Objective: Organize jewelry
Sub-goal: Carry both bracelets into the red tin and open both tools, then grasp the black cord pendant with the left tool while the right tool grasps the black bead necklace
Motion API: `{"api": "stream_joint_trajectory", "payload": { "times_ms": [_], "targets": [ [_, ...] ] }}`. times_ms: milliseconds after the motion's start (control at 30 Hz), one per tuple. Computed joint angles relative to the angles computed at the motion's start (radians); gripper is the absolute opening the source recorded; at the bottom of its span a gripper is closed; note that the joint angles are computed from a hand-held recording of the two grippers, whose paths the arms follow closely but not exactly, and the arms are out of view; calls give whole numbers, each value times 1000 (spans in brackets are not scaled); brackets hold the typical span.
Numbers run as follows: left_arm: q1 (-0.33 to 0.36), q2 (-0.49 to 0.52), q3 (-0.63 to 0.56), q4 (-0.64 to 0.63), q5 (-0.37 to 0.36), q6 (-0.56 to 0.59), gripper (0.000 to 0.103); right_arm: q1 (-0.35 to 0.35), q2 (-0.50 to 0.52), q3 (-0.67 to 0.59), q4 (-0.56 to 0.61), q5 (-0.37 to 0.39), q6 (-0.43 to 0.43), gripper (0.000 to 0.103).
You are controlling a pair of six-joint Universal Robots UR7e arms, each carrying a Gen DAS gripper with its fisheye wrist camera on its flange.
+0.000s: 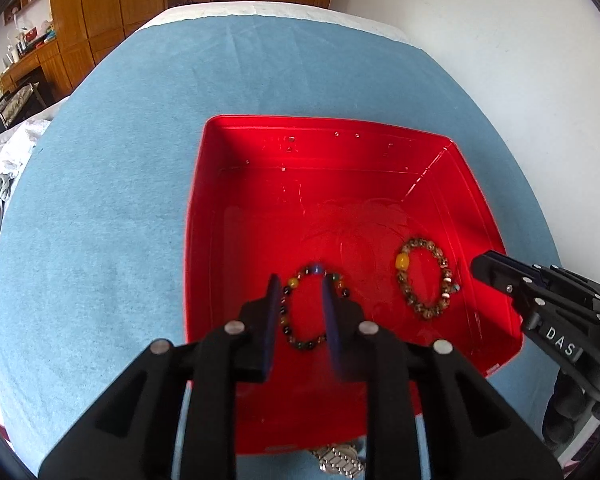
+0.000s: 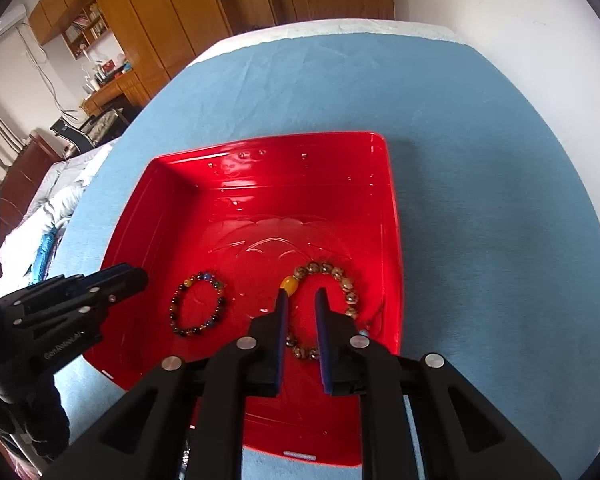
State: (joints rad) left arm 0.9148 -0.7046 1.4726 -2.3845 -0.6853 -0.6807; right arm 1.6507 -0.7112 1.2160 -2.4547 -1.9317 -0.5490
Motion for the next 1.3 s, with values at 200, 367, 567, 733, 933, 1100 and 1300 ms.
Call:
{"api": "stream_joint_trajectory", "payload": {
  "times_ms": [200,367,567,733,933,1100,1300],
  "targets": [
    [-41,-72,111,-8,21,-57,20,-4,-80,114,-63,26,-23,15],
    [-85,-129,204,-27,41,-101,30,-7,-157,223,-116,53,-53,19],
    [-143,-193,324,-45,56,-162,57,-17,-236,338,-143,74,-82,28],
    [-173,-222,393,-19,41,-209,66,-36,-284,408,-131,76,-89,37],
    [-184,-244,462,12,-14,-261,65,-57,-327,472,-113,60,-98,38],
    [-188,-255,501,8,-71,-283,58,-66,-362,518,-127,58,-113,38],
    [-198,-248,530,4,-109,-282,51,-73,-383,540,-120,63,-113,38]
  ]
}}
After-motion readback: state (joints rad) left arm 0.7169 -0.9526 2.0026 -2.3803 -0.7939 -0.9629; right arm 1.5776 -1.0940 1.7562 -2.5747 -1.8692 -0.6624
